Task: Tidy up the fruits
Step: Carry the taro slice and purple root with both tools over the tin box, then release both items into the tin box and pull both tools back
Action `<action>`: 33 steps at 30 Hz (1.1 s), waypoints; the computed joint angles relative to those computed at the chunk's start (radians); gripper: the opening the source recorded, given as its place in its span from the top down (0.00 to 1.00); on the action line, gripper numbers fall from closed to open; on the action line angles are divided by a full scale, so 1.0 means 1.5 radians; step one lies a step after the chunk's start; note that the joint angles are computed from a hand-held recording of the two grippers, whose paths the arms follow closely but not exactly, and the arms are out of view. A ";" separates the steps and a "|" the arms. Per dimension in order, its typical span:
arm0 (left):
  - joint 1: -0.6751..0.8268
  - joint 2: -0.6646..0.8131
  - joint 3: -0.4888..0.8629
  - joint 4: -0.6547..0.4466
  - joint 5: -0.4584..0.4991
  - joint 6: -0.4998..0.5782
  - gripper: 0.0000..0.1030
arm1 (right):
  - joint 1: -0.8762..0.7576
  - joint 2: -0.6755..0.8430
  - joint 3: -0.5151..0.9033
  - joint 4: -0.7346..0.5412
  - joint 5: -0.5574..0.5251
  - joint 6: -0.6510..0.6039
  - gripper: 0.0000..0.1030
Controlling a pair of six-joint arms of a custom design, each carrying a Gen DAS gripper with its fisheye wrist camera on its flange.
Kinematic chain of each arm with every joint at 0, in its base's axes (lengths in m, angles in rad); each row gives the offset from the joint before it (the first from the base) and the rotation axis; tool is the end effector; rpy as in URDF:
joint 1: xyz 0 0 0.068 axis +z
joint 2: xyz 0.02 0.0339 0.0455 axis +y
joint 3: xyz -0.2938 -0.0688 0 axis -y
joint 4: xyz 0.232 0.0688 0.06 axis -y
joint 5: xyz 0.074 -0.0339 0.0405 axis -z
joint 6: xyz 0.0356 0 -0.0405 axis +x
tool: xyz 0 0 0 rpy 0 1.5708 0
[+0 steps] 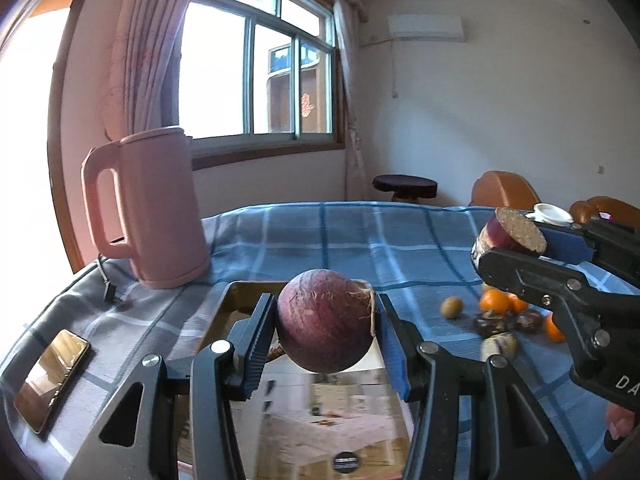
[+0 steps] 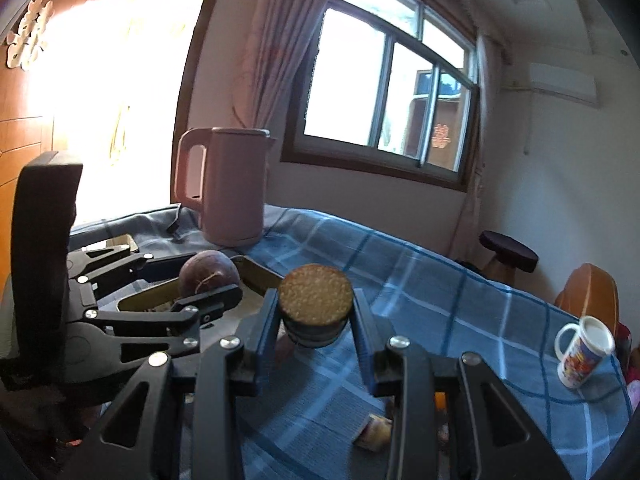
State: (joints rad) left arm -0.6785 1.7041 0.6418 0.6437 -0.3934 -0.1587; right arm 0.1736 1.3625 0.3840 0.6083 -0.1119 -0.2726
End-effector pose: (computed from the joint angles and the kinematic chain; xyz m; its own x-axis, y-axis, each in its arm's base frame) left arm 0.2593 -0.1915 0.1878 -0.3610 0.1035 -0.9268 0.2532 0.9674 0.0095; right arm 0.2362 0.0455 0.2024 -0.2694 -0.3189 -0.9087 -0.3600 0.9085 -0.2121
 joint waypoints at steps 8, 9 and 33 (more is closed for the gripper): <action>0.063 0.015 0.016 -0.030 0.031 0.004 0.50 | 0.049 0.078 0.050 -0.007 0.022 0.007 0.63; 0.068 0.018 0.019 -0.033 0.033 0.006 0.50 | 0.055 0.089 0.057 -0.009 0.026 0.006 0.63; 0.129 0.055 0.065 -0.096 0.082 0.032 0.50 | 0.102 0.242 0.148 -0.037 0.044 0.036 0.63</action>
